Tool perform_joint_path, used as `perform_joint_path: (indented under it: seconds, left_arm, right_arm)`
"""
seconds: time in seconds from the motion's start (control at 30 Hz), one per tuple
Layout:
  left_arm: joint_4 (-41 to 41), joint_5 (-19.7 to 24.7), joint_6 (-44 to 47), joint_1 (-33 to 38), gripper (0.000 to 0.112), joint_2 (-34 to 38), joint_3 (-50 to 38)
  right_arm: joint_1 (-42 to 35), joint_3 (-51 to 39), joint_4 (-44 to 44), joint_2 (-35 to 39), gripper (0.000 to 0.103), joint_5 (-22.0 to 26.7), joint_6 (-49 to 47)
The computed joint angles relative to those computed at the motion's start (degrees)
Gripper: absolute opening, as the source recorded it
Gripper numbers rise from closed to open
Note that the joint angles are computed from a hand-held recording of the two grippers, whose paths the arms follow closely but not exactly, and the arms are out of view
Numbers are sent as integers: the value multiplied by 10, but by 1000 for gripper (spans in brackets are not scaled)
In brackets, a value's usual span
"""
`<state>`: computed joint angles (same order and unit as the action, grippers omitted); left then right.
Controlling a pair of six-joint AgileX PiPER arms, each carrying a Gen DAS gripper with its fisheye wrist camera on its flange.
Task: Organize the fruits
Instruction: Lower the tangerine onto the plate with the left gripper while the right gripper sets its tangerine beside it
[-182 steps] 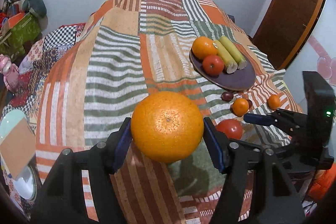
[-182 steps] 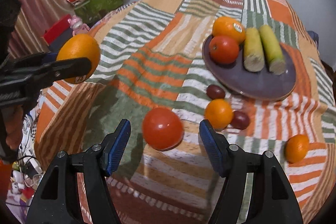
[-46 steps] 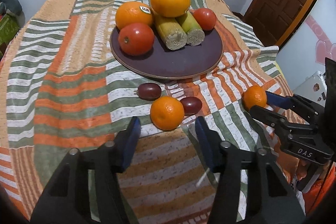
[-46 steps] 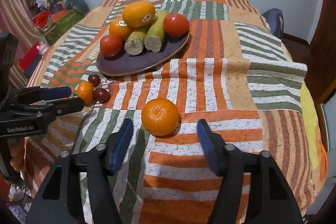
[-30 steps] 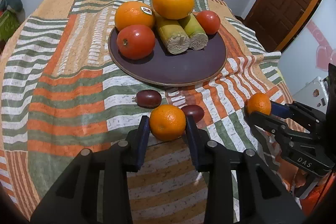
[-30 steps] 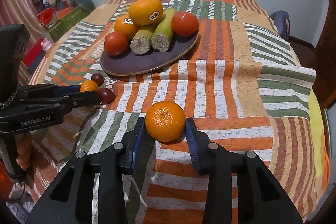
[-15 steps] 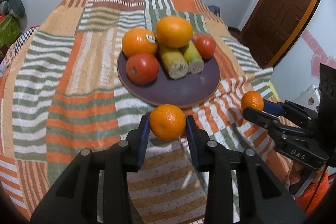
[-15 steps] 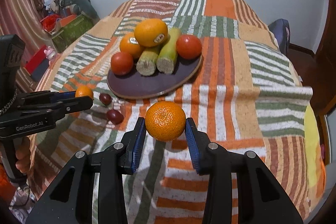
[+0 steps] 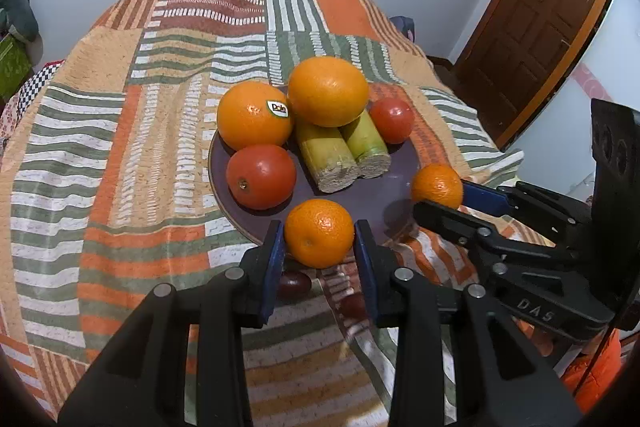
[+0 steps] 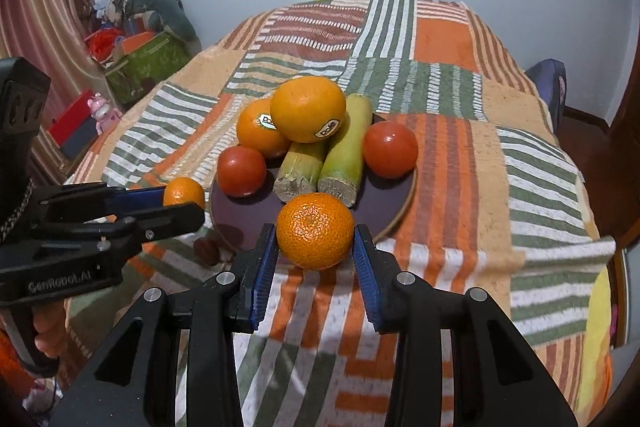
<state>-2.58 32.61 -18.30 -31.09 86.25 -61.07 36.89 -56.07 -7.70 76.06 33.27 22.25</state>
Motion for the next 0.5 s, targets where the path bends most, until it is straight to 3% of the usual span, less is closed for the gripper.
perform_joint_path:
  seconds: [0.3,0.5]
  left_arm:
    - [-32,-12,44,16,35,49,-16]
    - [-9,-19,24,10,35,67,-19]
  right_arm:
    - [-18,-14,36,51,35,-14,-53]
    - [-30,-15,66,66,35,-24,-87]
